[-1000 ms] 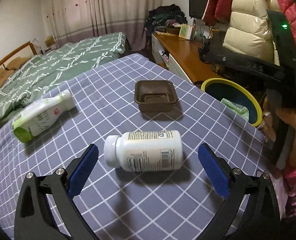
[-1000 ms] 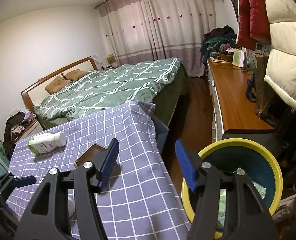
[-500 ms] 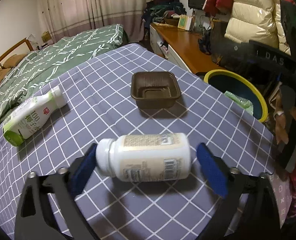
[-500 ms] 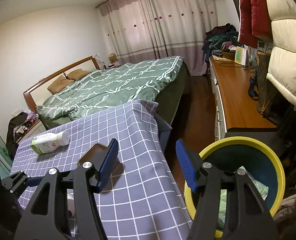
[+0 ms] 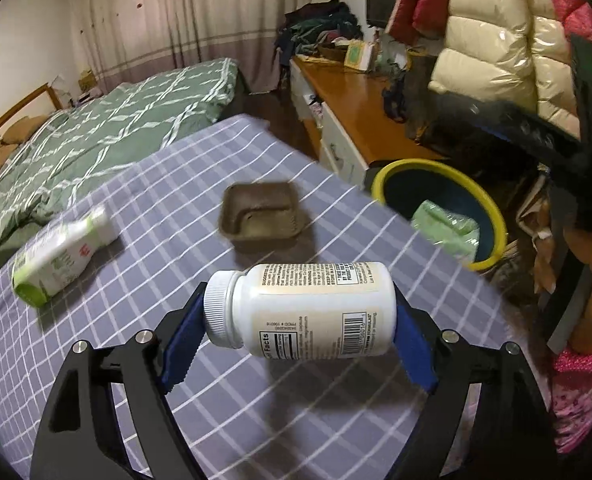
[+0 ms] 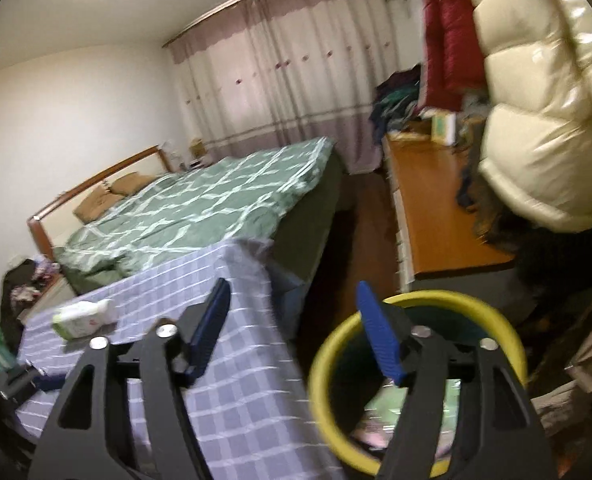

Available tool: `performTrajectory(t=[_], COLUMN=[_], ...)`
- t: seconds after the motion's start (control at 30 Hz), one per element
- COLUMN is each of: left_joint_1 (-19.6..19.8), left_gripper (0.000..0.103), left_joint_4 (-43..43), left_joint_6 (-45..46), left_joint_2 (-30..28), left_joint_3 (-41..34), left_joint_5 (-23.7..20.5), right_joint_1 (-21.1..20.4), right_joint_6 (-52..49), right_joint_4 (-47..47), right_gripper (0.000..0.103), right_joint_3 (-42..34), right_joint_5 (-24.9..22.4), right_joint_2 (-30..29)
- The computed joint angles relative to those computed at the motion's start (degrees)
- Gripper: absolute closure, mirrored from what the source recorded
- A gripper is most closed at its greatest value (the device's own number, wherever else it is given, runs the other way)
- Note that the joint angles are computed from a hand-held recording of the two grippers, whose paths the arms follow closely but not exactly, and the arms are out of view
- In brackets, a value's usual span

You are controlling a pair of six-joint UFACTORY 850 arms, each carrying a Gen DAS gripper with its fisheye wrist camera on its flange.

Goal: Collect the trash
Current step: 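Carry the white pill bottle with the left gripper over the bin and release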

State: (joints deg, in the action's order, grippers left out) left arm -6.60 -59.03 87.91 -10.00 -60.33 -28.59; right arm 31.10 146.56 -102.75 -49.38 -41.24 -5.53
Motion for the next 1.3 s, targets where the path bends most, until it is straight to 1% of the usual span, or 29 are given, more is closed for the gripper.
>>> performTrajectory(t=[0.07,0.2,0.27,0.37,0.4,0.57,0.67,0.83,0.87,0.9,0.97,1.07,1.2,1.3], left_joint_1=[-1.44,-5.24,-7.54,-10.90,-12.61,-18.41,-20.86,-23.71,-24.03,-24.23,-24.17,-22.76,-19.05,-14.54], left_gripper=[0.020,0.020,0.020,0.020,0.020,0.020,0.020,0.020,0.020,0.015,0.010,0.010,0.009,0.007], left_joint_4=[-0.04,0.30,0.50,1.27,2.17,5.70,6.65,7.01,7.35,7.32,5.41,3.29,-3.56,-8.84], left_joint_6=[-0.30,-2.07,-3.52,-5.16,-6.37,-11.23,-13.43,-14.69,-15.16,-15.37,-14.29,-12.28,-4.49,1.06], left_joint_2=[0.49,-0.20,-1.25,-2.73,-3.65,-7.91,-10.29,-12.50,-12.80,-13.02,-12.54,-11.14,-6.40,-2.41], left_joint_3=[-0.08,-1.30,-2.41,-3.73,-4.54,-7.99,-9.94,-11.58,-11.79,-11.94,-11.38,-10.37,-6.12,-2.45], left_joint_5=[-0.37,-1.31,-2.25,-1.86,-1.54,0.78,1.17,1.70,1.85,2.12,3.45,2.97,3.10,2.50], right_joint_1=[0.46,0.61,1.00,1.30,1.33,1.09,0.49,0.22,0.27,0.24,0.50,0.87,1.28,1.42], right_joint_6=[-1.11,-3.37,-4.42,-5.50,-5.28,-5.15,-5.48,-5.26,-5.31,-5.22,-5.05,-5.59,-6.19,-6.50], right_joint_4=[1.83,4.68,6.38,8.72,9.06,11.13,11.60,12.15,12.33,12.30,12.32,12.58,12.76,12.45], right_gripper=[0.038,0.037,0.037,0.037,0.037,0.036,0.036,0.036,0.036,0.036,0.036,0.036,0.036,0.036], right_joint_3=[3.25,8.84,11.56,14.94,16.08,19.71,20.66,21.91,21.87,21.81,21.67,21.35,20.03,18.51], right_joint_5=[-2.02,-3.41,-4.88,-6.70,-7.16,-8.82,-9.02,-9.88,-10.10,-10.19,-10.70,-11.36,-10.74,-9.25], right_joint_2=[3.15,8.87,11.74,15.38,16.61,20.89,22.09,23.64,23.67,23.68,23.68,23.46,21.79,19.64])
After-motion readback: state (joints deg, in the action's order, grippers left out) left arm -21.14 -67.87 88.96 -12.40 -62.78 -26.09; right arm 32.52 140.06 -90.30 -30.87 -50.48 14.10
